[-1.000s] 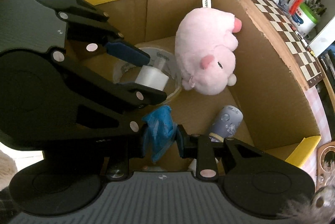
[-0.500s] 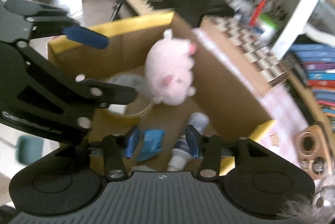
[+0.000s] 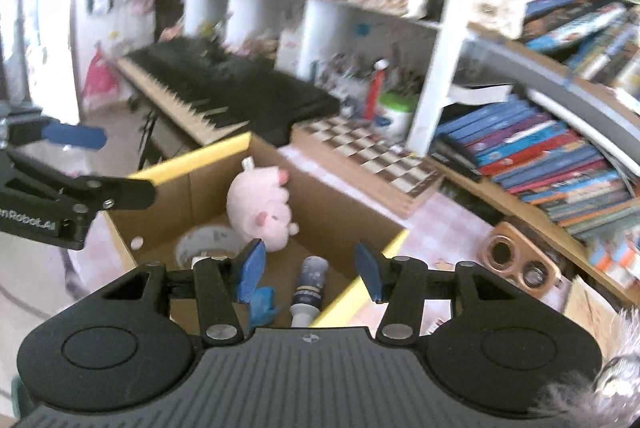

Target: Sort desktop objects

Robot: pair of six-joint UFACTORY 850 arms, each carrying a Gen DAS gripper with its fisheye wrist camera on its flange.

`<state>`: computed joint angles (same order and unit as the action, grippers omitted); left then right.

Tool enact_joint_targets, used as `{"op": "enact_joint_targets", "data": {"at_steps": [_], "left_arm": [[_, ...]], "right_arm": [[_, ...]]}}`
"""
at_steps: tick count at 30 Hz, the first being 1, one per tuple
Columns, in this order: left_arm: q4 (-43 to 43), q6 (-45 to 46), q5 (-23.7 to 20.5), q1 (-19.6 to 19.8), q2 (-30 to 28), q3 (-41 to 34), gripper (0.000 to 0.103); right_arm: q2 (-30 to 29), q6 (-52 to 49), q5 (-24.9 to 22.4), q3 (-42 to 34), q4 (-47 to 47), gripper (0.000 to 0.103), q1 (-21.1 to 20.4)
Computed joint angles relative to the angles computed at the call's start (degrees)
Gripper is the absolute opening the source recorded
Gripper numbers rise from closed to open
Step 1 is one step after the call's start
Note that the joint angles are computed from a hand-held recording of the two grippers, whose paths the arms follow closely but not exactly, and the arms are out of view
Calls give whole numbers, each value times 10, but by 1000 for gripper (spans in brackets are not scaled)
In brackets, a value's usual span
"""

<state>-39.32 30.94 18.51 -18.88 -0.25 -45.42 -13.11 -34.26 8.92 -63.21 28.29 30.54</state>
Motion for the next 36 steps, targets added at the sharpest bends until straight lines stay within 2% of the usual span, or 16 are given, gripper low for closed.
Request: {"op": "enact_joint_targets", "data": {"at_steps": [9,19,23,36], "left_arm": [[5,-32,22,-11,64,58,92],[-63,17,76,-46,121,121,93],[-81,21,80,-55,138,142,93],[-143,78,84,-85,168,182,93]], "right_arm": [[83,-52,118,96,161,48,28],[135,-75,214,176,283,49,77],[144,-77,228,196,312,49,95],[157,-91,230,238,377,50,134]]}}
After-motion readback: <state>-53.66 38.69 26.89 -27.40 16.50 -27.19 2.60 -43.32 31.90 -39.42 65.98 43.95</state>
